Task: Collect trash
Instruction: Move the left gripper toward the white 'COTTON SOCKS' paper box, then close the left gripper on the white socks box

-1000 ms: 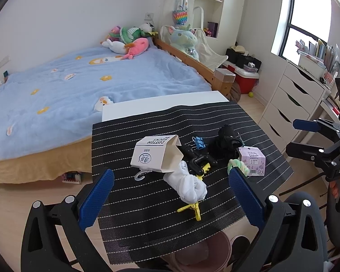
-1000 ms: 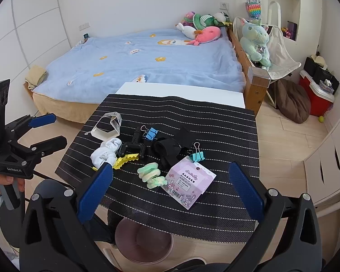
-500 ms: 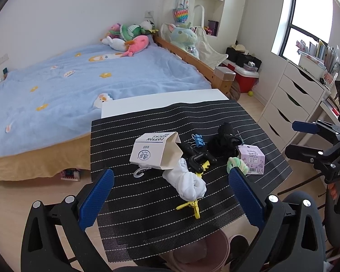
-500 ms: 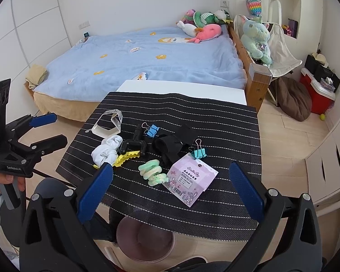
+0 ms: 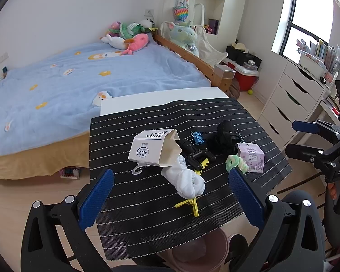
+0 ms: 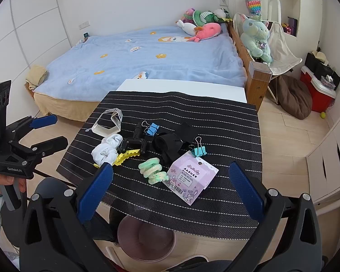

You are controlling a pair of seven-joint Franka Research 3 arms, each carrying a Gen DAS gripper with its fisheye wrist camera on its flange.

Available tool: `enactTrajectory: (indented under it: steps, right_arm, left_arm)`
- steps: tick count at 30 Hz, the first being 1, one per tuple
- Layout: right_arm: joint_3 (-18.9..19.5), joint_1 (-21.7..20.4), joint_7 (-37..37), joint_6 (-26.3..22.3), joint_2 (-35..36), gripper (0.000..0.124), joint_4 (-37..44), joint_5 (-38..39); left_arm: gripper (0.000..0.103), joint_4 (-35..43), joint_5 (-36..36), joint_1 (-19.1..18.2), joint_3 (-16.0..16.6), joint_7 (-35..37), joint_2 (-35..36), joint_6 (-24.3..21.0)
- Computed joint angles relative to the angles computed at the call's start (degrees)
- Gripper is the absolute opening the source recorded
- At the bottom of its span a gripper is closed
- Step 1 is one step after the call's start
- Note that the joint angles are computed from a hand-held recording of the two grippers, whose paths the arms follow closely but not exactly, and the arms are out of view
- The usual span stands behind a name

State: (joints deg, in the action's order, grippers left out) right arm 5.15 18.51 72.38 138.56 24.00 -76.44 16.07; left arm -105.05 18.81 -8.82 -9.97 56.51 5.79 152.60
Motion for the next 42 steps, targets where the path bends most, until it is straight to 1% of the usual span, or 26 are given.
enactTrajectory:
  steps: [11, 19, 22, 24, 31, 35, 38, 42]
  right_arm:
    - [0.0, -0.1, 0.0, -0.4, -0.2, 0.1, -0.5, 0.1]
    - [-0.1, 0.1, 0.2, -1.3, 0.2, 0.1, 0.2, -0.4]
    - [-0.2, 0.2, 0.4, -1.7, 0.4, 0.1, 0.6, -0.6]
    - [-0.2, 0.3, 0.5, -2.0, 0.5, 0.1, 0.7, -0.8]
    - [-0.3, 0.3, 0.6, -2.2, 0.6, 0.1, 0.7, -1.0]
    - [-0.4, 0.2, 0.8, -2.3, 0.5, 0.1, 0.6, -1.2]
    - [-0.5, 0.1, 0.9, -2.3, 0.6, 0.1, 0.6, -1.3]
    - [-0.6, 0.1, 1.2, -2.6, 0.9, 0.1, 0.8, -1.4]
  left_arm:
    - [0.097, 0.5, -0.5, 0.0, -0.1, 0.7, 0.4, -0.5]
    - [0.097, 3.6, -4.7, 1.2, 0.0, 5.3, 3.0, -2.0]
    - [0.097, 5.5, -7.1, 2.0, -0.1, 7.9, 4.6, -2.9]
    - [0.097, 6.7, -7.4, 2.2, 0.1, 8.6, 5.6, -3.9]
    - [0.097, 12.3, -15.3, 4.8, -1.4, 17.3, 10.2, -6.6]
    - [0.097, 15.2, -21.3, 6.6, -2.8, 22.6, 13.1, -8.2]
    - [0.097, 16.3, -25.9, 8.1, -3.9, 26.4, 14.4, -9.2]
    - [0.097, 16.5, -30.3, 9.2, -4.8, 30.5, 15.4, -9.2]
